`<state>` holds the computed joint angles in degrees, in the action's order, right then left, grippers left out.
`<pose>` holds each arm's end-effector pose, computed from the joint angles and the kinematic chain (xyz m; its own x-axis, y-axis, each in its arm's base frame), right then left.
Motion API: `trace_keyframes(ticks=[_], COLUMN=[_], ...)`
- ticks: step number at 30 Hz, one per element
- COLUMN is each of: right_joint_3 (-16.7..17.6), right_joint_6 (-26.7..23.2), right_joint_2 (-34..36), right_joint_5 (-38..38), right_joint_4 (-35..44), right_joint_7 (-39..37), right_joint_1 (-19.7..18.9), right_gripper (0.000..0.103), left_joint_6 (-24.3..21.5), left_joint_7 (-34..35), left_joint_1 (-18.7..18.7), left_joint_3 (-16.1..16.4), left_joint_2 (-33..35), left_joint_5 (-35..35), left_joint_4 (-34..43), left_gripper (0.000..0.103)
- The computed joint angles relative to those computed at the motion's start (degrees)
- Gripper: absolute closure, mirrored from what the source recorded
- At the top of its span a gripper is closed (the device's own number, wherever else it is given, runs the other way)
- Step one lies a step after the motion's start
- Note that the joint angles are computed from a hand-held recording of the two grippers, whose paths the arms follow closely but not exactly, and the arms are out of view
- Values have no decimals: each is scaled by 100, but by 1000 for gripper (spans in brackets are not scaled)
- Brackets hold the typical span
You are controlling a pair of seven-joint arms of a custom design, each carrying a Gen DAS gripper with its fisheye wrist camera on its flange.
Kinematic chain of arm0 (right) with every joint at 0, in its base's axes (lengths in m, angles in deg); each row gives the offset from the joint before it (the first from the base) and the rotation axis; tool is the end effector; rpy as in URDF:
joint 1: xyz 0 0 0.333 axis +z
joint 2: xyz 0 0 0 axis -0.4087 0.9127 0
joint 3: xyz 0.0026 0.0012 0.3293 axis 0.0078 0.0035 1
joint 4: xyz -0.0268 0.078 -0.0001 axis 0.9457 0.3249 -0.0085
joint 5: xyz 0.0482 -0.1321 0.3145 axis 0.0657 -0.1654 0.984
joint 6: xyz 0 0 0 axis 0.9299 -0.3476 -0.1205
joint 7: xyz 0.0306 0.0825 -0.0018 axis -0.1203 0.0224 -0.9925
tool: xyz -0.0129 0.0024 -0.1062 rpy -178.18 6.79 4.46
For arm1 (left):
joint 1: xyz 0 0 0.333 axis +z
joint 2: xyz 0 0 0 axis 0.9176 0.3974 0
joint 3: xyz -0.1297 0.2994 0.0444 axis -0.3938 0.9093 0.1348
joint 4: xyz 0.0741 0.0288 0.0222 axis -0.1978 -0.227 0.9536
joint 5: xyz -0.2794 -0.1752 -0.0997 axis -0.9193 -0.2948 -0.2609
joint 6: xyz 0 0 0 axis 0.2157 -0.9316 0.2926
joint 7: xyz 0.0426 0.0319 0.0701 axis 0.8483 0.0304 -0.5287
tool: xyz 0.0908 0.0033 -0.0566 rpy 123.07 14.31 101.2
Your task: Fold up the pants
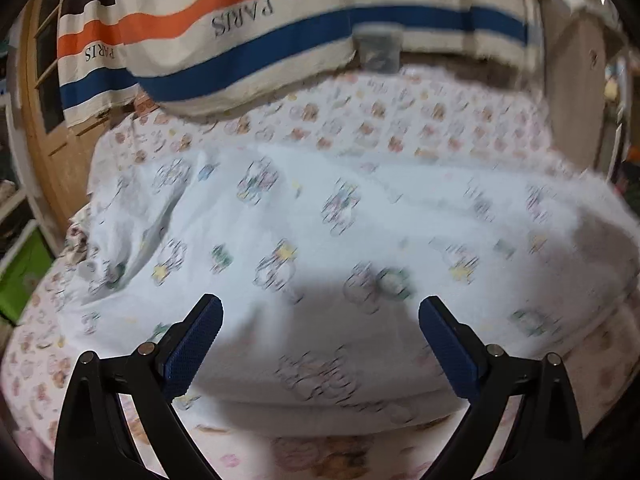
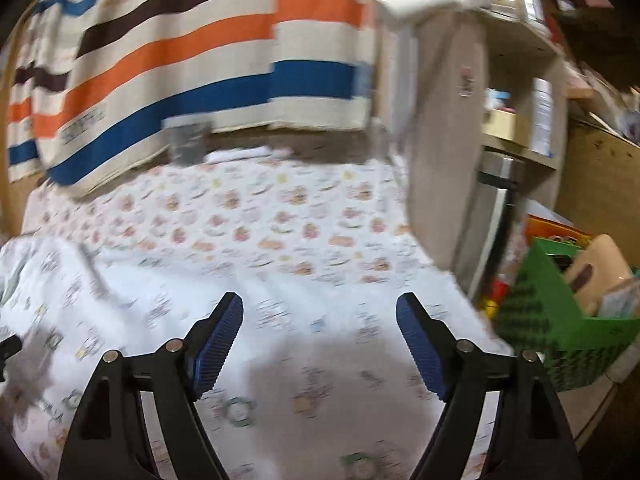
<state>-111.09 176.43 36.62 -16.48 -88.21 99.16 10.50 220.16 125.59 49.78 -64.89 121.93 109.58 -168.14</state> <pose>0.6812 0.2558 0.4759 -0.0784 -0.9952 0.0581 -0.4159 -0.0203 -0.9092 0.7097 -0.1792 0.4095 -0.0175 -0.9951 -0.0978 -0.5871 0.0894 -0.8046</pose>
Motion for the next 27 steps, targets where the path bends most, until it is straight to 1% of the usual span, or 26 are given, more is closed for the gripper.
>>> trace_keyframes(ticks=[1, 2, 3, 4, 5, 6, 7, 8, 9, 10, 11, 12, 13, 14, 15, 16, 18, 19, 20, 21, 22, 23, 24, 26, 27], right_joint_3=[340, 553, 966, 1228, 1344, 1471, 1404, 1266, 1057, 959, 932, 970, 1003, 1017, 991, 880, 767, 769, 777, 736, 602, 477, 345, 230, 228], right_joint_6=[29, 112, 282, 424, 493, 549, 569, 618, 703, 803, 865, 880, 883, 899, 899, 906, 965, 1034, 1064, 1109, 1153, 1162, 1160, 1120, 1094], right_joint_2=[46, 30, 41, 21, 30, 47, 62, 72, 104, 133, 146, 190, 226, 275, 345, 411, 502, 528, 543, 550, 560, 574, 590, 618, 632], right_joint_5=[290, 412, 886, 1099, 1236, 1329, 1330, 1313, 1222, 1208, 1254, 1348, 1466, 1586, 1709, 1819, 2050, 2173, 2280, 2366, 2426, 2479, 2520, 2649, 2725], right_joint_4=[34, -41, -138, -278, -327, -404, -447, -495, -536, -561, -583, -551, -506, -448, -353, -271, -151, -118, -91, -90, -106, -110, -121, -125, -116], right_joint_7=[-369, -527, -1088, -1380, -1558, -1762, -1811, -1788, -1728, -1756, -1827, -1925, -2007, -2061, -2074, -2005, -1965, -1978, -2018, -2034, -2002, -1996, -2004, -2079, -2147], right_joint_1=[-198, -303, -535, -650, -691, -689, -568, -427, -202, -93, -54, -40, -54, -64, -48, 17, 56, 36, 25, 48, 139, 232, 329, 425, 431], right_gripper=[23, 23, 23, 23, 23, 23, 23, 23, 23, 23, 23, 23, 23, 23, 23, 23, 23, 23, 23, 23, 23, 23, 23, 23, 23], left_joint_6=[-298, -499, -574, -585, -503, -408, -322, -199, -20, 126, 197, 192, 172, 176, 211, 243, 326, 395, 452, 487, 513, 649, 684, 699, 767], left_joint_7=[84, 118, 182, 314, 420, 456, 381, 205, -67, -333, -593, -721, -726, -614, -377, -39, 588, 841, 1084, 1324, 1501, 1601, 1651, 1840, 1891], left_joint_1=[-34, -37, 35, 179, 330, 434, 447, 368, 232, 80, -86, -143, -84, 88, 374, 746, 1429, 1752, 2054, 2376, 2658, 2840, 2932, 3166, 3257], left_joint_3=[-10, -31, -127, -303, -466, -559, -528, -382, -141, 109, 356, 450, 393, 204, -115, -536, -1312, -1668, -2023, -2407, -2746, -2946, -3047, -3347, -3459], left_joint_2=[20, 24, 5, -28, -82, -153, -236, -318, -417, -496, -576, -643, -708, -765, -796, -795, -742, -687, -613, -531, -442, -379, -354, -286, -256], left_joint_5=[-35, -55, -108, -234, -373, -496, -547, -493, -346, -156, 63, 215, 277, 220, 12, -340, -1106, -1448, -1744, -2030, -2297, -2486, -2638, -2913, -3052], left_joint_4=[52, 55, 17, -53, -170, -313, -464, -626, -813, -959, -1090, -1188, -1276, -1358, -1423, -1469, -1530, -1539, -1529, -1518, -1504, -1526, -1530, -1518, -1539], left_gripper=[12, 17, 23, 23, 23, 23, 23, 23, 23, 23, 23, 23, 23, 23, 26, 29, 32, 34, 34, 34, 37, 38, 41, 43, 43])
